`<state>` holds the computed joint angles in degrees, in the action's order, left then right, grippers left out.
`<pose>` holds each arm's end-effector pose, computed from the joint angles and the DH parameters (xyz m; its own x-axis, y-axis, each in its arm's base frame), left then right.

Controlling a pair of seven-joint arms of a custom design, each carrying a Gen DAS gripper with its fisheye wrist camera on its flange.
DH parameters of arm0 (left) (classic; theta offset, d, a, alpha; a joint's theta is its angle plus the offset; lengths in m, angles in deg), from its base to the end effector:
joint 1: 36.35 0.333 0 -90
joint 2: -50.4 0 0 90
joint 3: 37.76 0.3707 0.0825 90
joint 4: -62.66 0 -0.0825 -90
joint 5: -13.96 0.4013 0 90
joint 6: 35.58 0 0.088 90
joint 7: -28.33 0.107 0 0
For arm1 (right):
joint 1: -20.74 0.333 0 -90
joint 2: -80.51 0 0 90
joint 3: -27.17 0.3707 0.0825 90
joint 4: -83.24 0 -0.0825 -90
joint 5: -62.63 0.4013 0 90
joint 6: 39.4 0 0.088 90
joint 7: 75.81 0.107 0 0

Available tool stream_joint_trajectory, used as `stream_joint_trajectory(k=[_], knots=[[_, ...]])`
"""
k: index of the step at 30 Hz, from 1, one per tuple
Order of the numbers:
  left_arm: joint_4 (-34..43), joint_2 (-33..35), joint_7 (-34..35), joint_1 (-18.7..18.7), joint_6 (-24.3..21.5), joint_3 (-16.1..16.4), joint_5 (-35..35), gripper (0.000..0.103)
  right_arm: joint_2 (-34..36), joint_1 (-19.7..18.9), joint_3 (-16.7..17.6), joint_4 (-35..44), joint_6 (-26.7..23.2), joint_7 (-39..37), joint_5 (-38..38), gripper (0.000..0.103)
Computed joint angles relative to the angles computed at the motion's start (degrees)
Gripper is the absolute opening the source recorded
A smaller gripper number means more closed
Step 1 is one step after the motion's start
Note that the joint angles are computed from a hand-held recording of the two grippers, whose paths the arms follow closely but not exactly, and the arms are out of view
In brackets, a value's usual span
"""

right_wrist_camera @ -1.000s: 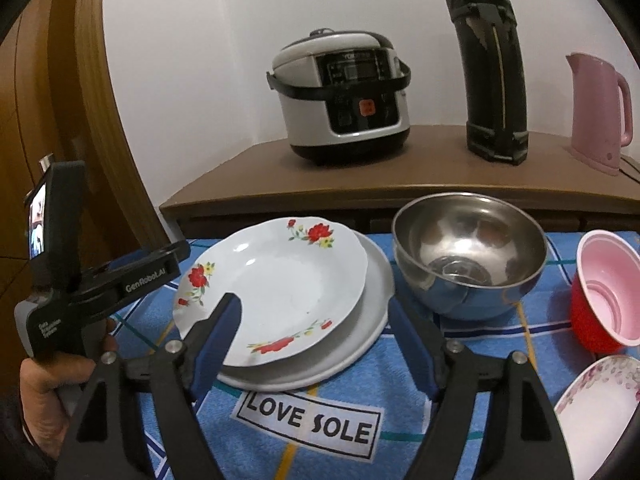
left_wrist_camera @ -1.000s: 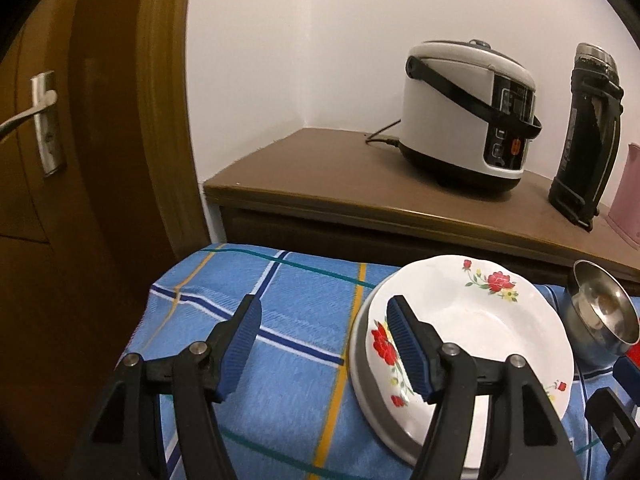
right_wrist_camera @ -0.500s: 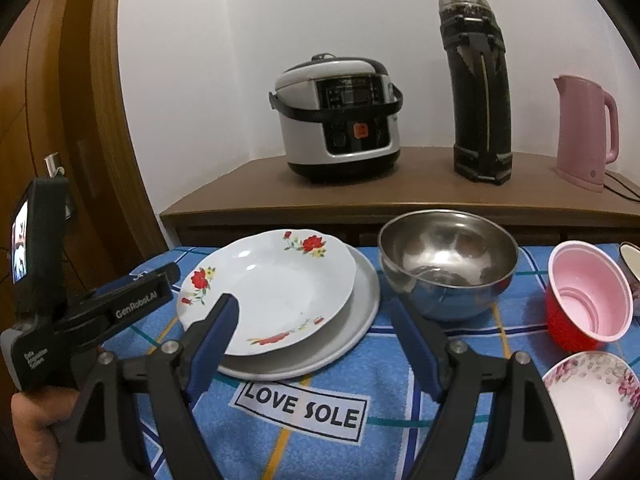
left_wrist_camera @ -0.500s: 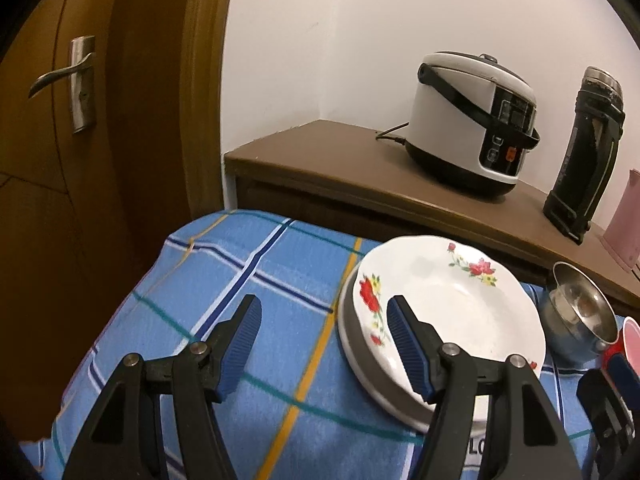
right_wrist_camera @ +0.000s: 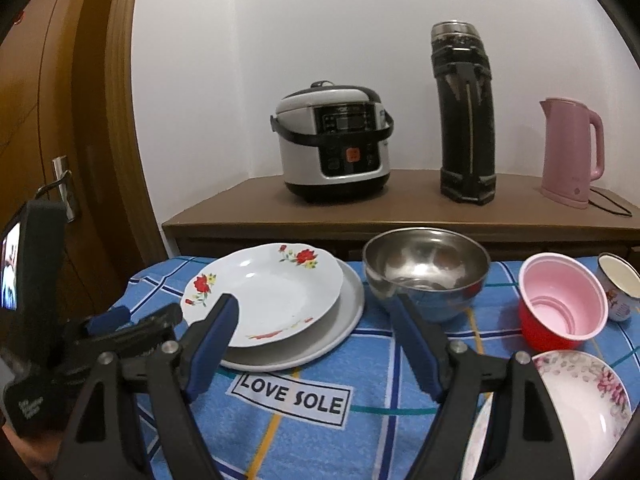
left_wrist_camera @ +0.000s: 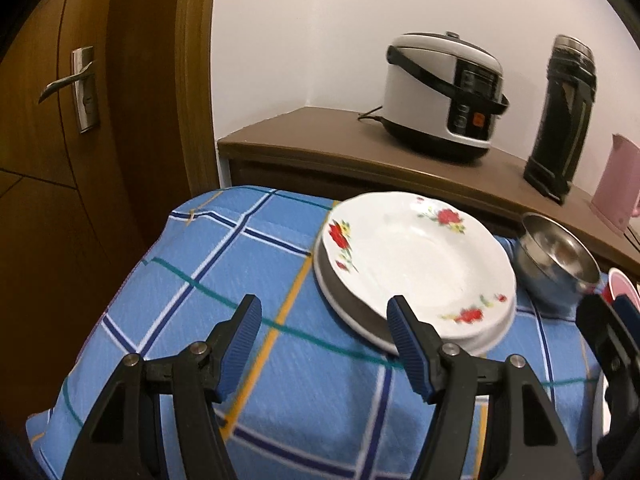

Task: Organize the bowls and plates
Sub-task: 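Move the left gripper toward the pink-floral white plate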

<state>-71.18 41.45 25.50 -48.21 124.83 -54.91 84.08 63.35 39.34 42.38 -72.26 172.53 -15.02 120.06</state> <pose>0.4286 -0.2941 0.4830 0.0047 -0.9978 0.0657 -0.6232 -0.0543 -0.7802 0.3736 0.1257 0.4848 -0.0128 -0.9968 -0.0786 -0.4170 0.0767 -0.9057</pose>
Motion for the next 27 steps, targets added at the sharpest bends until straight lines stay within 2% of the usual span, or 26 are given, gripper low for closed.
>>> stream_joint_trajectory(k=[6, 12, 15, 19, 27], knots=[[-0.9, -1.4, 2.3, -1.2, -0.4, -0.9, -2.7, 0.067, -4.2, -0.3, 0.7, -2.4, -1.3, -0.6, 1.9, 0.080], [-0.6, -1.6, 4.8, -2.4, -1.3, -2.3, -4.6, 0.067, -8.9, -2.2, 2.3, -4.7, -3.8, -0.4, 2.4, 0.080], [-0.4, -1.5, 5.7, -3.1, -1.9, -2.7, -5.4, 0.067, -11.0, -4.1, 3.6, -5.6, -5.5, 0.0, 2.5, 0.080], [0.0, -1.2, 7.0, -4.1, -2.2, -3.3, -6.3, 0.067, -14.8, -8.5, 6.5, -6.9, -9.4, 0.2, 3.4, 0.080], [1.2, -0.6, 8.6, -5.9, -3.7, -3.9, -6.9, 0.067, -22.4, -14.7, 9.6, -10.2, -14.7, 3.5, 0.6, 0.080]])
